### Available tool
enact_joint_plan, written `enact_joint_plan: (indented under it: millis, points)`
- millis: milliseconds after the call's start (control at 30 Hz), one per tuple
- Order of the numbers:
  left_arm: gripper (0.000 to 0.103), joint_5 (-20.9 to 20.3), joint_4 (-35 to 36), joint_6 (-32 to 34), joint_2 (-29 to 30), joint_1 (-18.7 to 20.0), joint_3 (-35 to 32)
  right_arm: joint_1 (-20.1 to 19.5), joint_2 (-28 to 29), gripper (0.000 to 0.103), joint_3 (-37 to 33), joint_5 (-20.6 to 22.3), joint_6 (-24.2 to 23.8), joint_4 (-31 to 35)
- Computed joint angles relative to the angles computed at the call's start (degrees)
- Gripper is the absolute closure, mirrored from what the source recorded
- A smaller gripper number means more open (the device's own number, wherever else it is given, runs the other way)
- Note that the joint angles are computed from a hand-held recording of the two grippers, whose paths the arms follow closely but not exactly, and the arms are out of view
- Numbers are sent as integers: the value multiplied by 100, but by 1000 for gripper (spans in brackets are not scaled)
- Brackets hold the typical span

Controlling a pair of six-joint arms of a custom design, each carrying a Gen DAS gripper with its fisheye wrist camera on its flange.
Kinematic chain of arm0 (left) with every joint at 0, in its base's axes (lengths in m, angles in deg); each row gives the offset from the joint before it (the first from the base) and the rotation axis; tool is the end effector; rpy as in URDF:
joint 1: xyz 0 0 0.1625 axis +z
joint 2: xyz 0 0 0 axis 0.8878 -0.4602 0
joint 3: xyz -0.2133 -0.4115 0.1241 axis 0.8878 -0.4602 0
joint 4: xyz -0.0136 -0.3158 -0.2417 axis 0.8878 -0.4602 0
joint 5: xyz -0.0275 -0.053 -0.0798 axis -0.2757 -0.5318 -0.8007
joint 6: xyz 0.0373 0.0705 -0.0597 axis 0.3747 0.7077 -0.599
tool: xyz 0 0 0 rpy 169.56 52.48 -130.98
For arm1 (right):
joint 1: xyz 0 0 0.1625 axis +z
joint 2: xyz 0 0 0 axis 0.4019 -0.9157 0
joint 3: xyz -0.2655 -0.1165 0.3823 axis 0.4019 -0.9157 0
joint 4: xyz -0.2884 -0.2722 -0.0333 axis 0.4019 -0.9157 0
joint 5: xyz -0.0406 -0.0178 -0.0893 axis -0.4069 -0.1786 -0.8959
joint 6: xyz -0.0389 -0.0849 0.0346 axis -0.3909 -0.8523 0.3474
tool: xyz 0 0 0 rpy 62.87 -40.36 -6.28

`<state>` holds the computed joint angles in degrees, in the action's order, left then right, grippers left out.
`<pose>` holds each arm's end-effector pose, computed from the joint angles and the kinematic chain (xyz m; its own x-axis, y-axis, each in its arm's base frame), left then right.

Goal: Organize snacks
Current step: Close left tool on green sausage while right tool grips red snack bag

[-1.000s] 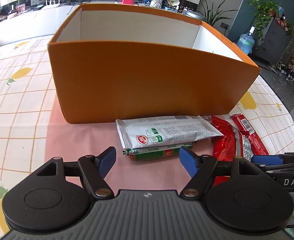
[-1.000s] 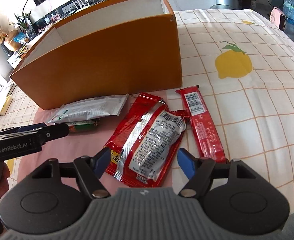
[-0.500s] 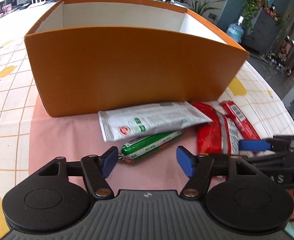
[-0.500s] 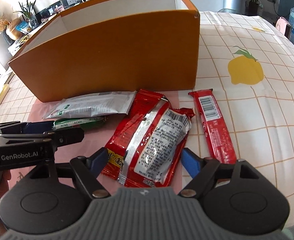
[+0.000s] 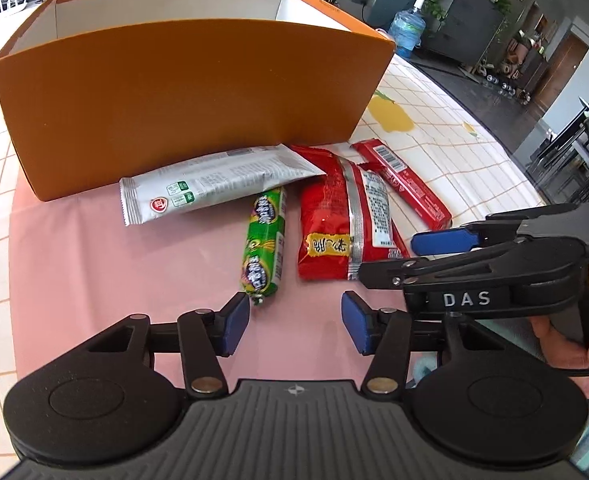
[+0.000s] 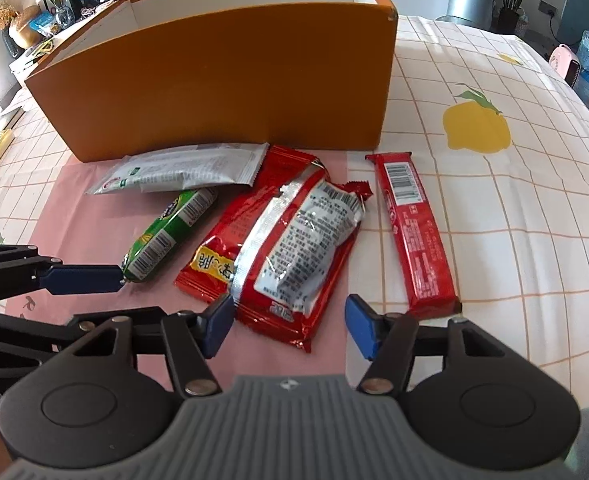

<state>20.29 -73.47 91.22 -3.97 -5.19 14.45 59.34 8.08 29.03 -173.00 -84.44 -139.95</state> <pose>-0.2921 -0.7696 -0.0463 -0.7224 0.5833 -0.3714 0.6582 0.7447 -0.1106 -0.0103 -0.7537 0.2457 -0.7759 0.0882 0.6246 -0.2362 0.8775 -0.4173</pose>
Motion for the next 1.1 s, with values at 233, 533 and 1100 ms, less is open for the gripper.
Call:
enact_joint_plan:
  millis: [233, 533, 1100]
  points:
    - [41, 85, -583, 0, -13, -3, 118, -110, -133, 39, 117, 387, 449, -215]
    - [54, 516, -429, 412, 398, -58, -516, -141, 30, 39, -99, 536, 655, -589]
    - [71, 923, -314, 583, 612, -84, -777, -45, 517, 28, -646, 379, 343, -657]
